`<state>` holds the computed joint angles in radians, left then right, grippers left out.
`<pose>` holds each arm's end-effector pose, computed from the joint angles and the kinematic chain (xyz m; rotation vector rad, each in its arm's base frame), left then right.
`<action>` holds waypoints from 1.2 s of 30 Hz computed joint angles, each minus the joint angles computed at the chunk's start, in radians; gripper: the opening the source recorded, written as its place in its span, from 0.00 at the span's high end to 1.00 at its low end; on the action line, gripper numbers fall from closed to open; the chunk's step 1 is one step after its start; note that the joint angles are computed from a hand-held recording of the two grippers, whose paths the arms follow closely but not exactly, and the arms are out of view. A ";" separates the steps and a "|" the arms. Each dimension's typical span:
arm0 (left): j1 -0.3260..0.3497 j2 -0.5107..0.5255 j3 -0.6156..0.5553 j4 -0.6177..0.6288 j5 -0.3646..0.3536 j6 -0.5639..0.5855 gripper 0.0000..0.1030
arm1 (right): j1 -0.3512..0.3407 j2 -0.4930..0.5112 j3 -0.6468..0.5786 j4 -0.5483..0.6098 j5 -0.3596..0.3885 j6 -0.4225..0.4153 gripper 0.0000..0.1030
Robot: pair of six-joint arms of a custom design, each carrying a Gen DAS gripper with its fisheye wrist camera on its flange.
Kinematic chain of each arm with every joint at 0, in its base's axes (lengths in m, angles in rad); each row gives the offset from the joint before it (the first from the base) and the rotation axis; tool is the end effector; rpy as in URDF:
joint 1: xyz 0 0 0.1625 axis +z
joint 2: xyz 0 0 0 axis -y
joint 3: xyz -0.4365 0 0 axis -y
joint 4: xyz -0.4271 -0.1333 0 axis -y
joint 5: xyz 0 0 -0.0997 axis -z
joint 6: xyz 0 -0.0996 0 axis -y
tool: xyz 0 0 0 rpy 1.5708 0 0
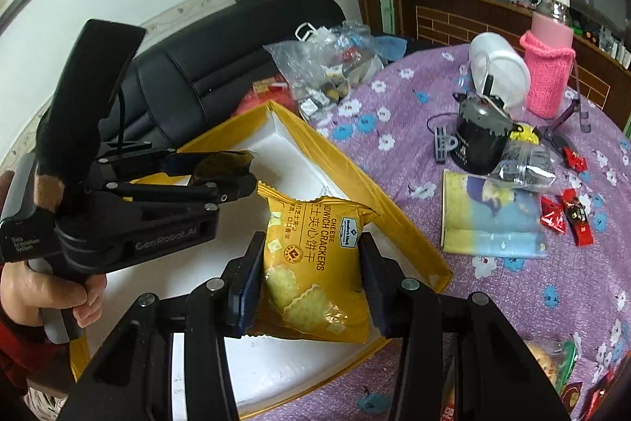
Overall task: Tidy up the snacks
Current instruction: 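Lower the pea bag into the box and open the left tool while the right tool releases the cracker bag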
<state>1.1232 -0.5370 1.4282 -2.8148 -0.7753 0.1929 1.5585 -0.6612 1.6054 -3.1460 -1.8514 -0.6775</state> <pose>-0.1451 -0.7746 0.0226 0.5709 2.2785 -0.5391 0.0967 -0.7332 0.0661 0.7331 -2.4881 0.6722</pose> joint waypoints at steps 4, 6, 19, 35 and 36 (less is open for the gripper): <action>0.008 0.023 -0.038 0.050 -0.004 -0.020 0.59 | 0.002 0.017 -0.014 0.004 -0.032 -0.019 0.57; 0.010 0.036 -0.055 0.068 -0.002 -0.027 0.58 | 0.004 0.029 -0.022 0.000 -0.054 -0.030 0.57; 0.015 0.050 -0.054 0.010 -0.011 0.024 0.58 | 0.010 0.091 -0.041 -0.095 -0.140 -0.131 0.56; 0.009 0.025 -0.021 -0.015 -0.043 0.006 0.23 | 0.020 0.056 0.030 -0.190 -0.113 -0.138 0.32; 0.007 0.018 -0.011 -0.030 -0.049 0.006 0.22 | 0.024 0.048 0.044 -0.208 -0.109 -0.147 0.30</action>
<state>1.1302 -0.5192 1.4173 -2.8444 -0.8240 0.1994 1.5821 -0.6131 1.6494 -3.3543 -1.9601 -0.8241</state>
